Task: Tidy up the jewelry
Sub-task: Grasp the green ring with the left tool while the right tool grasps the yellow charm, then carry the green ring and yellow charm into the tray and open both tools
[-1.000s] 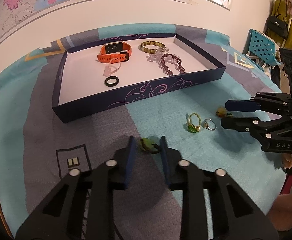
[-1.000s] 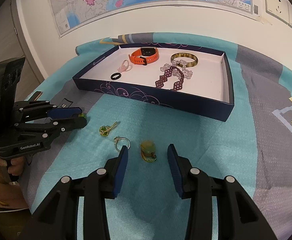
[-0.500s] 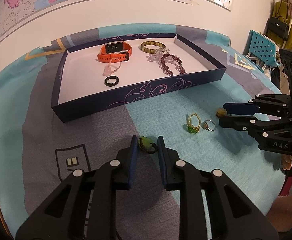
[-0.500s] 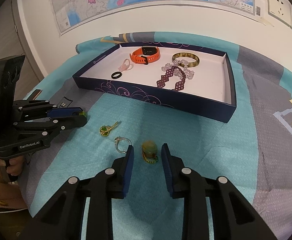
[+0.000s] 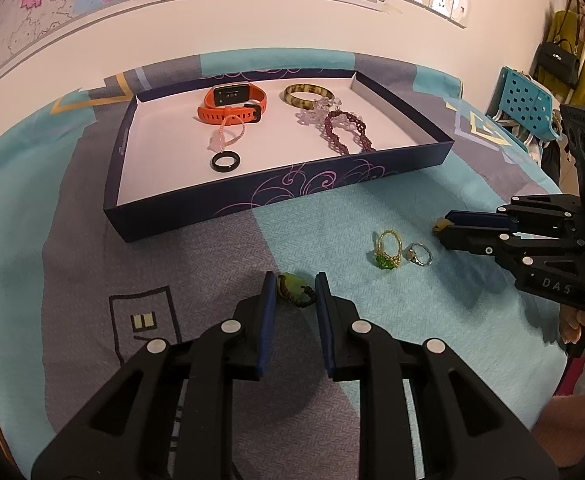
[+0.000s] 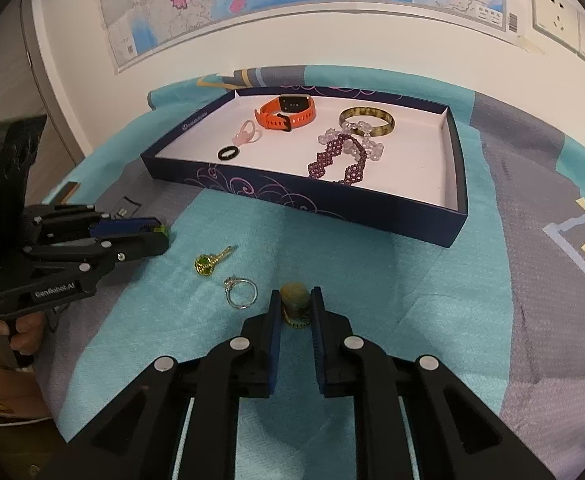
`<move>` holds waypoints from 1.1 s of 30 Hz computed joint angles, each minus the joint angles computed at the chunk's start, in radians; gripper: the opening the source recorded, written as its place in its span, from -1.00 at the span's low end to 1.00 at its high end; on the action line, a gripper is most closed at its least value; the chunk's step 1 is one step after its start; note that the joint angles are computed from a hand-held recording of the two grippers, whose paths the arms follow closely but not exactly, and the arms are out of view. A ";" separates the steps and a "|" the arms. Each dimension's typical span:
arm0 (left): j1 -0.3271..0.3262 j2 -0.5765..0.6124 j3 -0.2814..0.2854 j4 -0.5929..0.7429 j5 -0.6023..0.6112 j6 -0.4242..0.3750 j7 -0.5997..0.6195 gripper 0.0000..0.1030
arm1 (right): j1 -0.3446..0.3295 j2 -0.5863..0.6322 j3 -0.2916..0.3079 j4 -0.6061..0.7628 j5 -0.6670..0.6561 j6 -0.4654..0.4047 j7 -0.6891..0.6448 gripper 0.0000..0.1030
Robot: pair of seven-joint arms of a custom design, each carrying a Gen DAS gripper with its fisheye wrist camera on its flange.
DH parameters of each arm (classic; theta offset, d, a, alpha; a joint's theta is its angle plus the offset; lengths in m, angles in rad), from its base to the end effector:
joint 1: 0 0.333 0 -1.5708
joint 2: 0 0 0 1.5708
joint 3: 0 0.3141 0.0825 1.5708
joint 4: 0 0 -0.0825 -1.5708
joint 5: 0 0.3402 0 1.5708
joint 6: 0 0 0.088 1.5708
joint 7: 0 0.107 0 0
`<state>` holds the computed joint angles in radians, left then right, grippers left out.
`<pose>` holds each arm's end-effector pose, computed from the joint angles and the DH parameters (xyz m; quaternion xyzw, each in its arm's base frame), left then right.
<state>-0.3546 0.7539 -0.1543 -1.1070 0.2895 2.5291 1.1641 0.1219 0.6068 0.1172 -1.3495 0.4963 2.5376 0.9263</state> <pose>0.6825 -0.3327 0.4615 -0.5948 0.7293 -0.2882 0.1769 0.7103 0.1437 0.4518 -0.8078 0.4719 -0.1098 0.3356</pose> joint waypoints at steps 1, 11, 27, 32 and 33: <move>0.002 -0.002 -0.001 -0.005 -0.001 0.004 0.000 -0.62 | -0.004 -0.001 0.004 0.000 0.006 -0.002 -0.002 -0.76; 0.007 -0.022 -0.006 -0.039 -0.004 0.037 -0.004 -0.62 | -0.025 -0.015 0.024 -0.012 0.062 0.010 -0.028 -0.76; 0.008 -0.050 0.002 -0.059 0.015 0.087 -0.021 -0.62 | -0.028 -0.006 0.037 0.032 0.108 0.015 -0.063 -0.76; 0.004 -0.048 0.009 -0.046 0.027 0.094 -0.025 -0.62 | -0.026 0.005 0.037 0.058 0.108 0.010 -0.064 -0.76; 0.003 -0.047 0.011 -0.044 0.030 0.096 -0.025 -0.62 | -0.026 0.009 0.038 0.067 0.107 0.009 -0.065 -0.76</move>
